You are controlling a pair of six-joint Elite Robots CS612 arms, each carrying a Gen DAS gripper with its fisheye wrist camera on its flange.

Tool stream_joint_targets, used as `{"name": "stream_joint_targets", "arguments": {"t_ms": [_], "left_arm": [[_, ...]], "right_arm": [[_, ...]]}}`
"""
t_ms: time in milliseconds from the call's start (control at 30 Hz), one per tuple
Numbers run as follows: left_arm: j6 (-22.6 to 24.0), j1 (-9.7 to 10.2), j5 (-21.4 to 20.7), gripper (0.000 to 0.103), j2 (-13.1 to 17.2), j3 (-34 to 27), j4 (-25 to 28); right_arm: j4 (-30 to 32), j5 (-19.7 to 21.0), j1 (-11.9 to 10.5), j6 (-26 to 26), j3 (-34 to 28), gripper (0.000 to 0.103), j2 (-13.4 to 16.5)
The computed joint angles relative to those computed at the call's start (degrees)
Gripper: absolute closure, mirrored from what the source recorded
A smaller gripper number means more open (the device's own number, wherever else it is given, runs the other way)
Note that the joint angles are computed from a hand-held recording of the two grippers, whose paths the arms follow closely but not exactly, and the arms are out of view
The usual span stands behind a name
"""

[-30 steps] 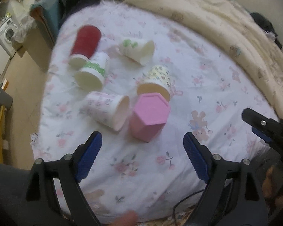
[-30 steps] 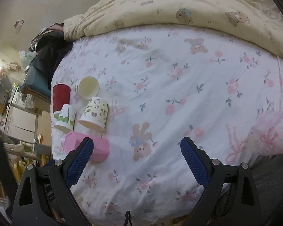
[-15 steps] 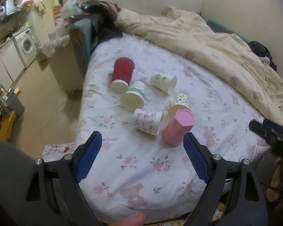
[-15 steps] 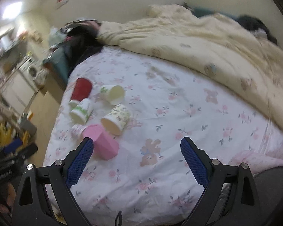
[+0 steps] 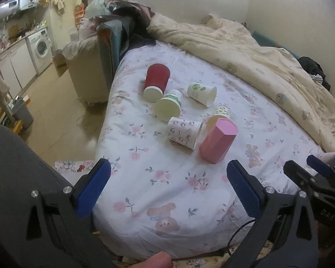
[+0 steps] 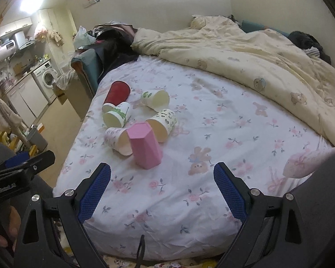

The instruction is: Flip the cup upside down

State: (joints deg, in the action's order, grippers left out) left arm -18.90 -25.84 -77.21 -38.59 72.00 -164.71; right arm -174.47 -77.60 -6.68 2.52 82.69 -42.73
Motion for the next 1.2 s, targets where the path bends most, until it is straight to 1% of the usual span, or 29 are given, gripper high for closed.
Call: {"name": "stream_joint_targets", "arguments": {"t_ms": [33,100,233,333,567,1200], "left_arm": [[0.4,-0.11,0.3,0.0,0.1,0.1,-0.6],[0.9,-0.16,0.0,0.0,0.4,-0.2,-0.3],[0.5,-0.05,-1.3,0.0,0.9,-0.9,1.3],[0.7,-0.08,-1.5,0.0,0.9,-0.8,0.7],[-0.4,-0.06,-1.5,0.0,0.7,-0.9,1.6],[-0.2,-0.09,-1.1,0.0,0.8,-0.8,0.9]], "right_arm": [[-0.1,-0.5,0.2,0.0,-0.2,0.007,0.2],[-0.2,-1.4,0.3,0.4,-0.5,0.007,0.6],[1.1,-1.6,0.1,2.2,-1.0,0.007,1.0],[1.1,-1.7,0.0,2.9,-1.0,0.007,1.1],[0.2,-1.2,0.0,2.3,-0.8,0.007,1.1],[0.2,-0.9,0.0,2.2,-0.7,0.007,1.0]]}}
